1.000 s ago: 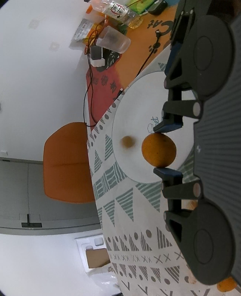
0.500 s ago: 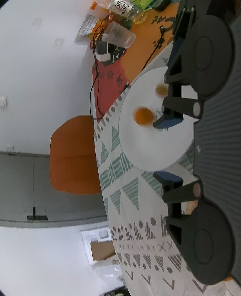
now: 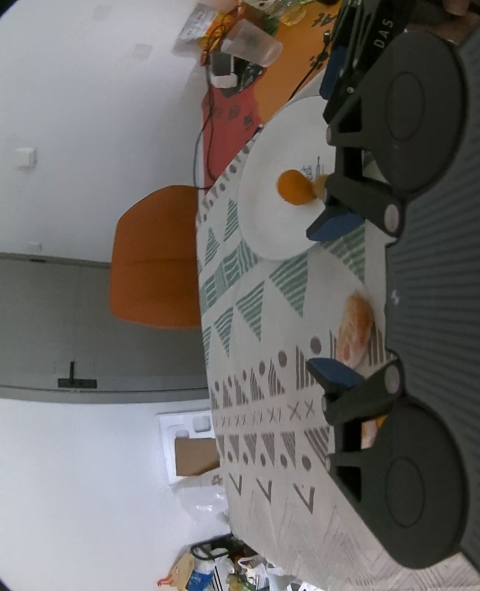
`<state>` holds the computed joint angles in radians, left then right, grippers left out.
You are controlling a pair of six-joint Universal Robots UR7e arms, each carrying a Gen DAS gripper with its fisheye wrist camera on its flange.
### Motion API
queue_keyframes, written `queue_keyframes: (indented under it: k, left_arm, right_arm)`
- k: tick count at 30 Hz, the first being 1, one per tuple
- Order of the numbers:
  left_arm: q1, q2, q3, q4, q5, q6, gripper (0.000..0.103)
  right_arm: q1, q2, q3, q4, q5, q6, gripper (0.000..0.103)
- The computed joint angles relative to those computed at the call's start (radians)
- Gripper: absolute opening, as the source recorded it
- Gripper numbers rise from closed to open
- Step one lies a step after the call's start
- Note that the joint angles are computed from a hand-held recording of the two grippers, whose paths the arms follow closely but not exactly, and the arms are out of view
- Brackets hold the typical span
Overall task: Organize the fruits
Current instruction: 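Open both tools and move them back to the fruit pile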
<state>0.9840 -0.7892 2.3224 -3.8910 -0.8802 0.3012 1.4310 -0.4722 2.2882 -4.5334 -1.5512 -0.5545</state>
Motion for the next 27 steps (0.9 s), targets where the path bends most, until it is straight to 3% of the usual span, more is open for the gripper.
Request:
queue_keyframes:
  k: [5, 11, 13, 22, 27]
  left_arm:
    - [0.004, -0.037, 0.044, -0.063, 0.038, 0.005, 0.077]
    - [0.018, -0.08, 0.095, -0.119, 0.067, 0.004, 0.08]
    - [0.026, -0.091, 0.106, -0.129, 0.068, 0.002, 0.08]
    - [0.077, -0.127, 0.155, -0.198, 0.044, -0.024, 0.08]
    - [0.105, -0.146, 0.172, -0.232, 0.033, -0.019, 0.08]
  right_arm:
    - [0.028, 0.012, -0.007, 0.009, -0.015, 0.0, 0.063]
    - [0.069, 0.038, -0.019, 0.012, -0.028, -0.007, 0.081]
    - [0.085, 0.05, -0.026, 0.002, -0.041, -0.01, 0.092]
    - [0.138, 0.074, -0.05, 0.022, -0.092, -0.006, 0.103]
    - [0.174, 0.094, -0.072, 0.035, -0.122, -0.026, 0.103]
